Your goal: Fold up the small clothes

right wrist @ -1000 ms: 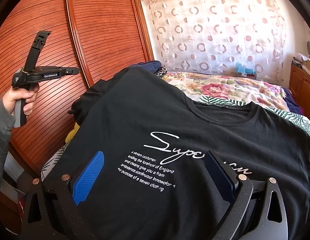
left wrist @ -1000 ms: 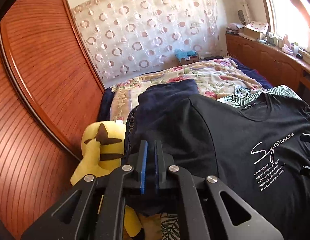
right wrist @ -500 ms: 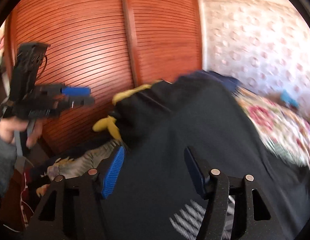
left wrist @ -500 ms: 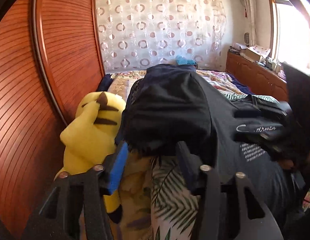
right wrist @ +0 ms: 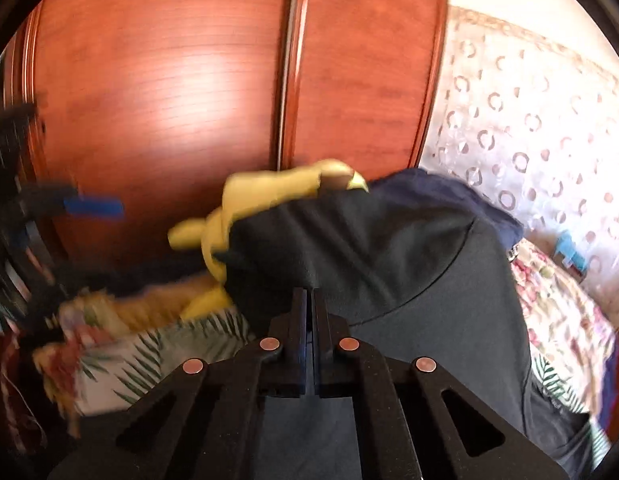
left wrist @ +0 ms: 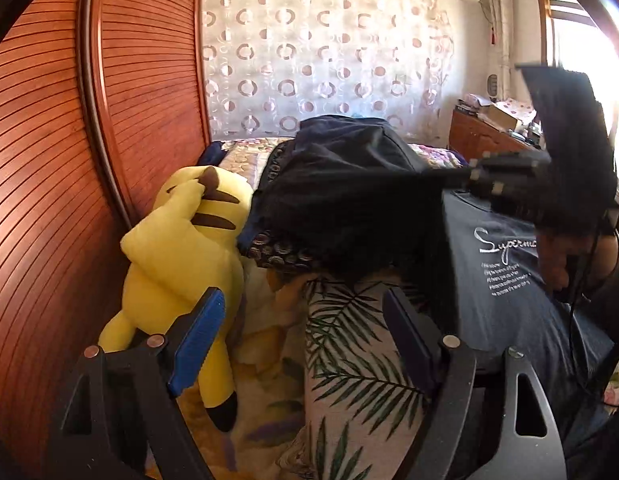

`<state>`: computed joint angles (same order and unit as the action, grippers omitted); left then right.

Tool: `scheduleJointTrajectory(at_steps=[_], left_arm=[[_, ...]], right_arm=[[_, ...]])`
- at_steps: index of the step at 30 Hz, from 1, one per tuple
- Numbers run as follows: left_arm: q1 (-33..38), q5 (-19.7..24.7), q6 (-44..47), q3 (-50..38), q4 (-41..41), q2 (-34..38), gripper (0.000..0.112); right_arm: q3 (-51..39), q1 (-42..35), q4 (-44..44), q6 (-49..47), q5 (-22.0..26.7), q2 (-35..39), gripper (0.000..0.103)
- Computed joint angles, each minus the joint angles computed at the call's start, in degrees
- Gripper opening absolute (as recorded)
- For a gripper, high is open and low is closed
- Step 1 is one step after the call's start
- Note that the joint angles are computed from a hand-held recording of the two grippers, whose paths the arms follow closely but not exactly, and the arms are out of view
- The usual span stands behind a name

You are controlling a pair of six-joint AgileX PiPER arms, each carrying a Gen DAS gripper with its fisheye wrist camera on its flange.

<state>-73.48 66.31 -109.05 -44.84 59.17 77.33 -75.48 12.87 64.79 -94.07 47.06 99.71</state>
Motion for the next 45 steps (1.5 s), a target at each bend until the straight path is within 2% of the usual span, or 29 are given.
scheduleJointTrajectory(at_steps=[4,8,12,16,21,22,24,25,26,28,30,32,33,36,38,41,42,43,44,45], left_arm=[[0.77,-2.9,-0.1,-1.77,1.02,2.72,0.081],[2.03,-5.73,-0.17,-3.55,1.61,5.32,0.081],[3.57,-7.98,0.8,-5.56,1.91,7.36,0.081],[5.13,-9.34,1.55,-7.21,2.66,8.95,0.081],[6.65,-10.3,1.39,-8.48,2.88,10.17,0.081],[6.61,-9.9,1.25,-8.62,2.8,10.32,0.081],[6.55,-9.29,0.78,-8.26,2.79,10.09,0.081],[6.5,-8.9,0.27,-7.74,2.93,9.7,0.081],[6.09,-8.16,-0.39,-7.45,3.0,9.37,0.081],[5.22,-6.84,-1.22,-7.08,2.97,8.77,0.081],[4.39,-5.43,-1.26,-7.23,2.75,8.54,0.081],[3.77,-4.35,-1.15,-7.08,2.72,8.05,0.081],[3.48,-4.01,-1.18,-6.9,2.77,7.69,0.081],[2.88,-3.82,-1.57,-6.51,2.82,7.23,0.081],[2.43,-3.54,-1.48,-6.34,2.65,7.23,0.081],[2.43,-3.75,-1.73,-6.1,2.53,7.34,0.081],[2.53,-3.89,-1.85,-6.13,2.57,7.45,0.081],[2.62,-3.96,-2.05,-6.1,2.62,7.52,0.081],[2.7,-4.04,-2.11,-6.16,2.64,7.58,0.081],[2.73,-4.12,-2.26,-6.19,2.68,7.67,0.081]], right_arm=[[1.04,-5.01,6.83,-2.41,4.78,-0.92,0.001],[3.6,-7.63,11.66,-4.9,5.37,-2.29,0.001],[8.72,-15.7,16.55,-5.82,8.21,-4.12,0.001],[11.45,-19.08,13.95,-5.64,3.36,-2.6,0.002],[11.95,-19.21,9.95,-4.32,-1.58,-1.29,0.002],[12.27,-18.8,8.28,-3.38,-2.51,-2.34,0.005],[13.5,-17.95,9.6,-5.46,-5.1,-3.68,0.019],[14.21,-18.12,11.02,-7.03,-4.58,-4.51,0.029],[13.05,-18.0,11.03,-6.31,-3.15,-4.47,0.038],[13.03,-17.43,12.57,-7.1,0.06,-5.3,0.047],[11.88,-16.36,9.93,-5.65,5.8,-4.98,0.047],[10.81,-14.11,5.71,-3.41,8.17,-3.42,0.047],[10.79,-11.87,4.0,-2.58,7.29,-2.73,0.047],[12.19,-6.27,2.08,-4.28,0.3,-1.23,0.047],[12.31,-4.24,0.25,-4.56,-1.47,-0.29,0.047],[13.55,-1.15,-1.18,-5.52,-7.12,-0.63,0.045],[13.06,-0.39,-2.53,-4.46,-8.19,-0.22,0.035],[10.94,0.67,-4.89,-1.32,-8.14,0.51,0.001],[8.09,0.93,-5.79,0.34,-6.93,1.8,0.002],[7.01,-0.43,-4.51,-0.29,-3.7,1.59,0.002]])
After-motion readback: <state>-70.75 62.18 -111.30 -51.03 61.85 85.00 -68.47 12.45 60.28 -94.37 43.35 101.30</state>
